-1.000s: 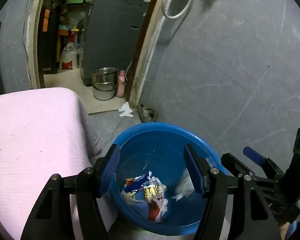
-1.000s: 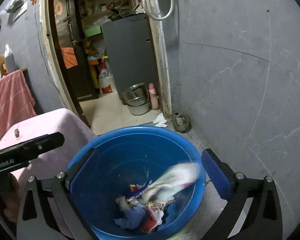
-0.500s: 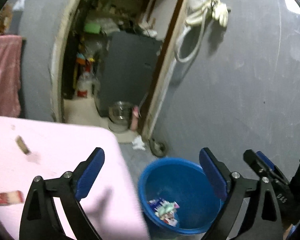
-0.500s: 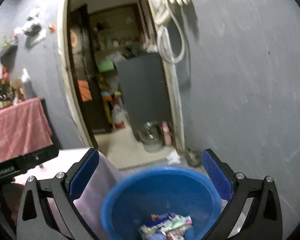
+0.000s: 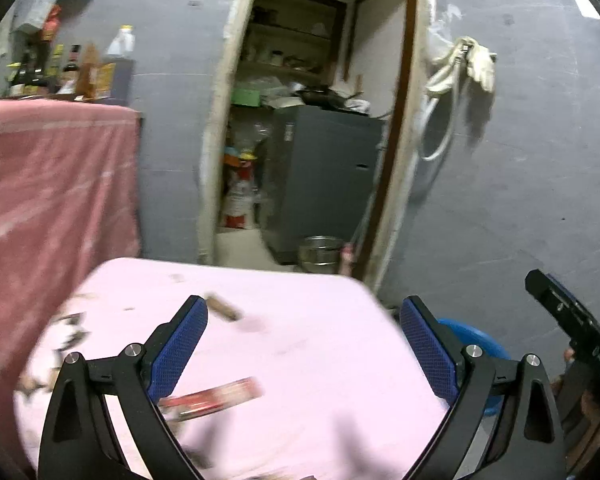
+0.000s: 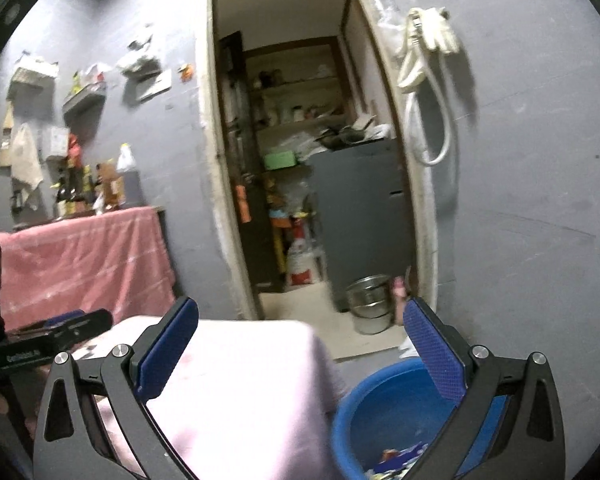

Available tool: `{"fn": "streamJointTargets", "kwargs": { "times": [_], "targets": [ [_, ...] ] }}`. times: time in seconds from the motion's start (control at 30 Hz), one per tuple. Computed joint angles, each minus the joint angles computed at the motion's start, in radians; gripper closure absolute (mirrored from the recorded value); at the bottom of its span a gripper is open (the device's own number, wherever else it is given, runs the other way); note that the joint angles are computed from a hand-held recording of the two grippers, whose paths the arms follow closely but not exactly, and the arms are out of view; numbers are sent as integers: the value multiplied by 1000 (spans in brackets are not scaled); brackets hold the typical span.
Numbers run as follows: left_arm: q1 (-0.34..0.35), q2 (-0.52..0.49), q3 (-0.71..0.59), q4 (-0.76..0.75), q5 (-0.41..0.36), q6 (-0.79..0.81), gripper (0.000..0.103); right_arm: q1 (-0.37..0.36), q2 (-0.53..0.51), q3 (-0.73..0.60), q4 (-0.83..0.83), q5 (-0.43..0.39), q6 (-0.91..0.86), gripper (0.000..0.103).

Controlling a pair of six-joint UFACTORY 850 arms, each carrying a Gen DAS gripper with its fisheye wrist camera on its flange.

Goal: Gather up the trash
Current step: 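Move both tools back over the table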

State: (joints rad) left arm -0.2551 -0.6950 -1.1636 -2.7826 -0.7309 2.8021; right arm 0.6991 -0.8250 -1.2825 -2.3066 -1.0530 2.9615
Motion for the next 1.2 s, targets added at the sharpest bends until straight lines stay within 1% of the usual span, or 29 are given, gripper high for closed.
{"fn": "streamJointTargets", "kwargs": {
  "times": [0.27, 0.33, 0.43, 0.57, 0.7, 0.8, 0.87, 0.93, 1.0, 1.1, 1.17, 1.2],
  "targets": [
    [90, -13, 35, 34, 38, 19, 9, 31, -80, -131, -13, 124, -31, 0],
    [111, -20, 38, 76, 53, -1, 9, 37, -102, -168, -8, 165, -53, 0],
    [131, -38, 15, 153, 101, -50, 9, 44, -128, -214, 3, 226, -81, 0],
    [143, -69, -30, 273, 163, -130, 9, 43, -158, -267, 21, 306, -130, 0],
    [142, -109, -99, 423, 222, -236, 9, 40, -186, -318, 72, 381, -205, 0],
    [138, -136, -142, 505, 251, -295, 9, 33, -199, -340, 97, 416, -232, 0],
    [135, -152, -166, 548, 267, -327, 9, 29, -204, -346, 114, 426, -244, 0],
    [135, -168, -197, 631, 278, -404, 9, 26, -211, -357, 138, 433, -264, 0],
    [130, -180, -218, 666, 289, -427, 10, 24, -215, -363, 151, 439, -272, 0],
    [118, -200, -260, 763, 327, -491, 17, 16, -222, -382, 175, 461, -292, 0],
    [108, -221, -298, 858, 358, -559, 27, 10, -227, -394, 180, 480, -301, 0],
    [103, -231, -315, 911, 376, -597, 30, 7, -228, -397, 182, 486, -304, 0]
  ]
}}
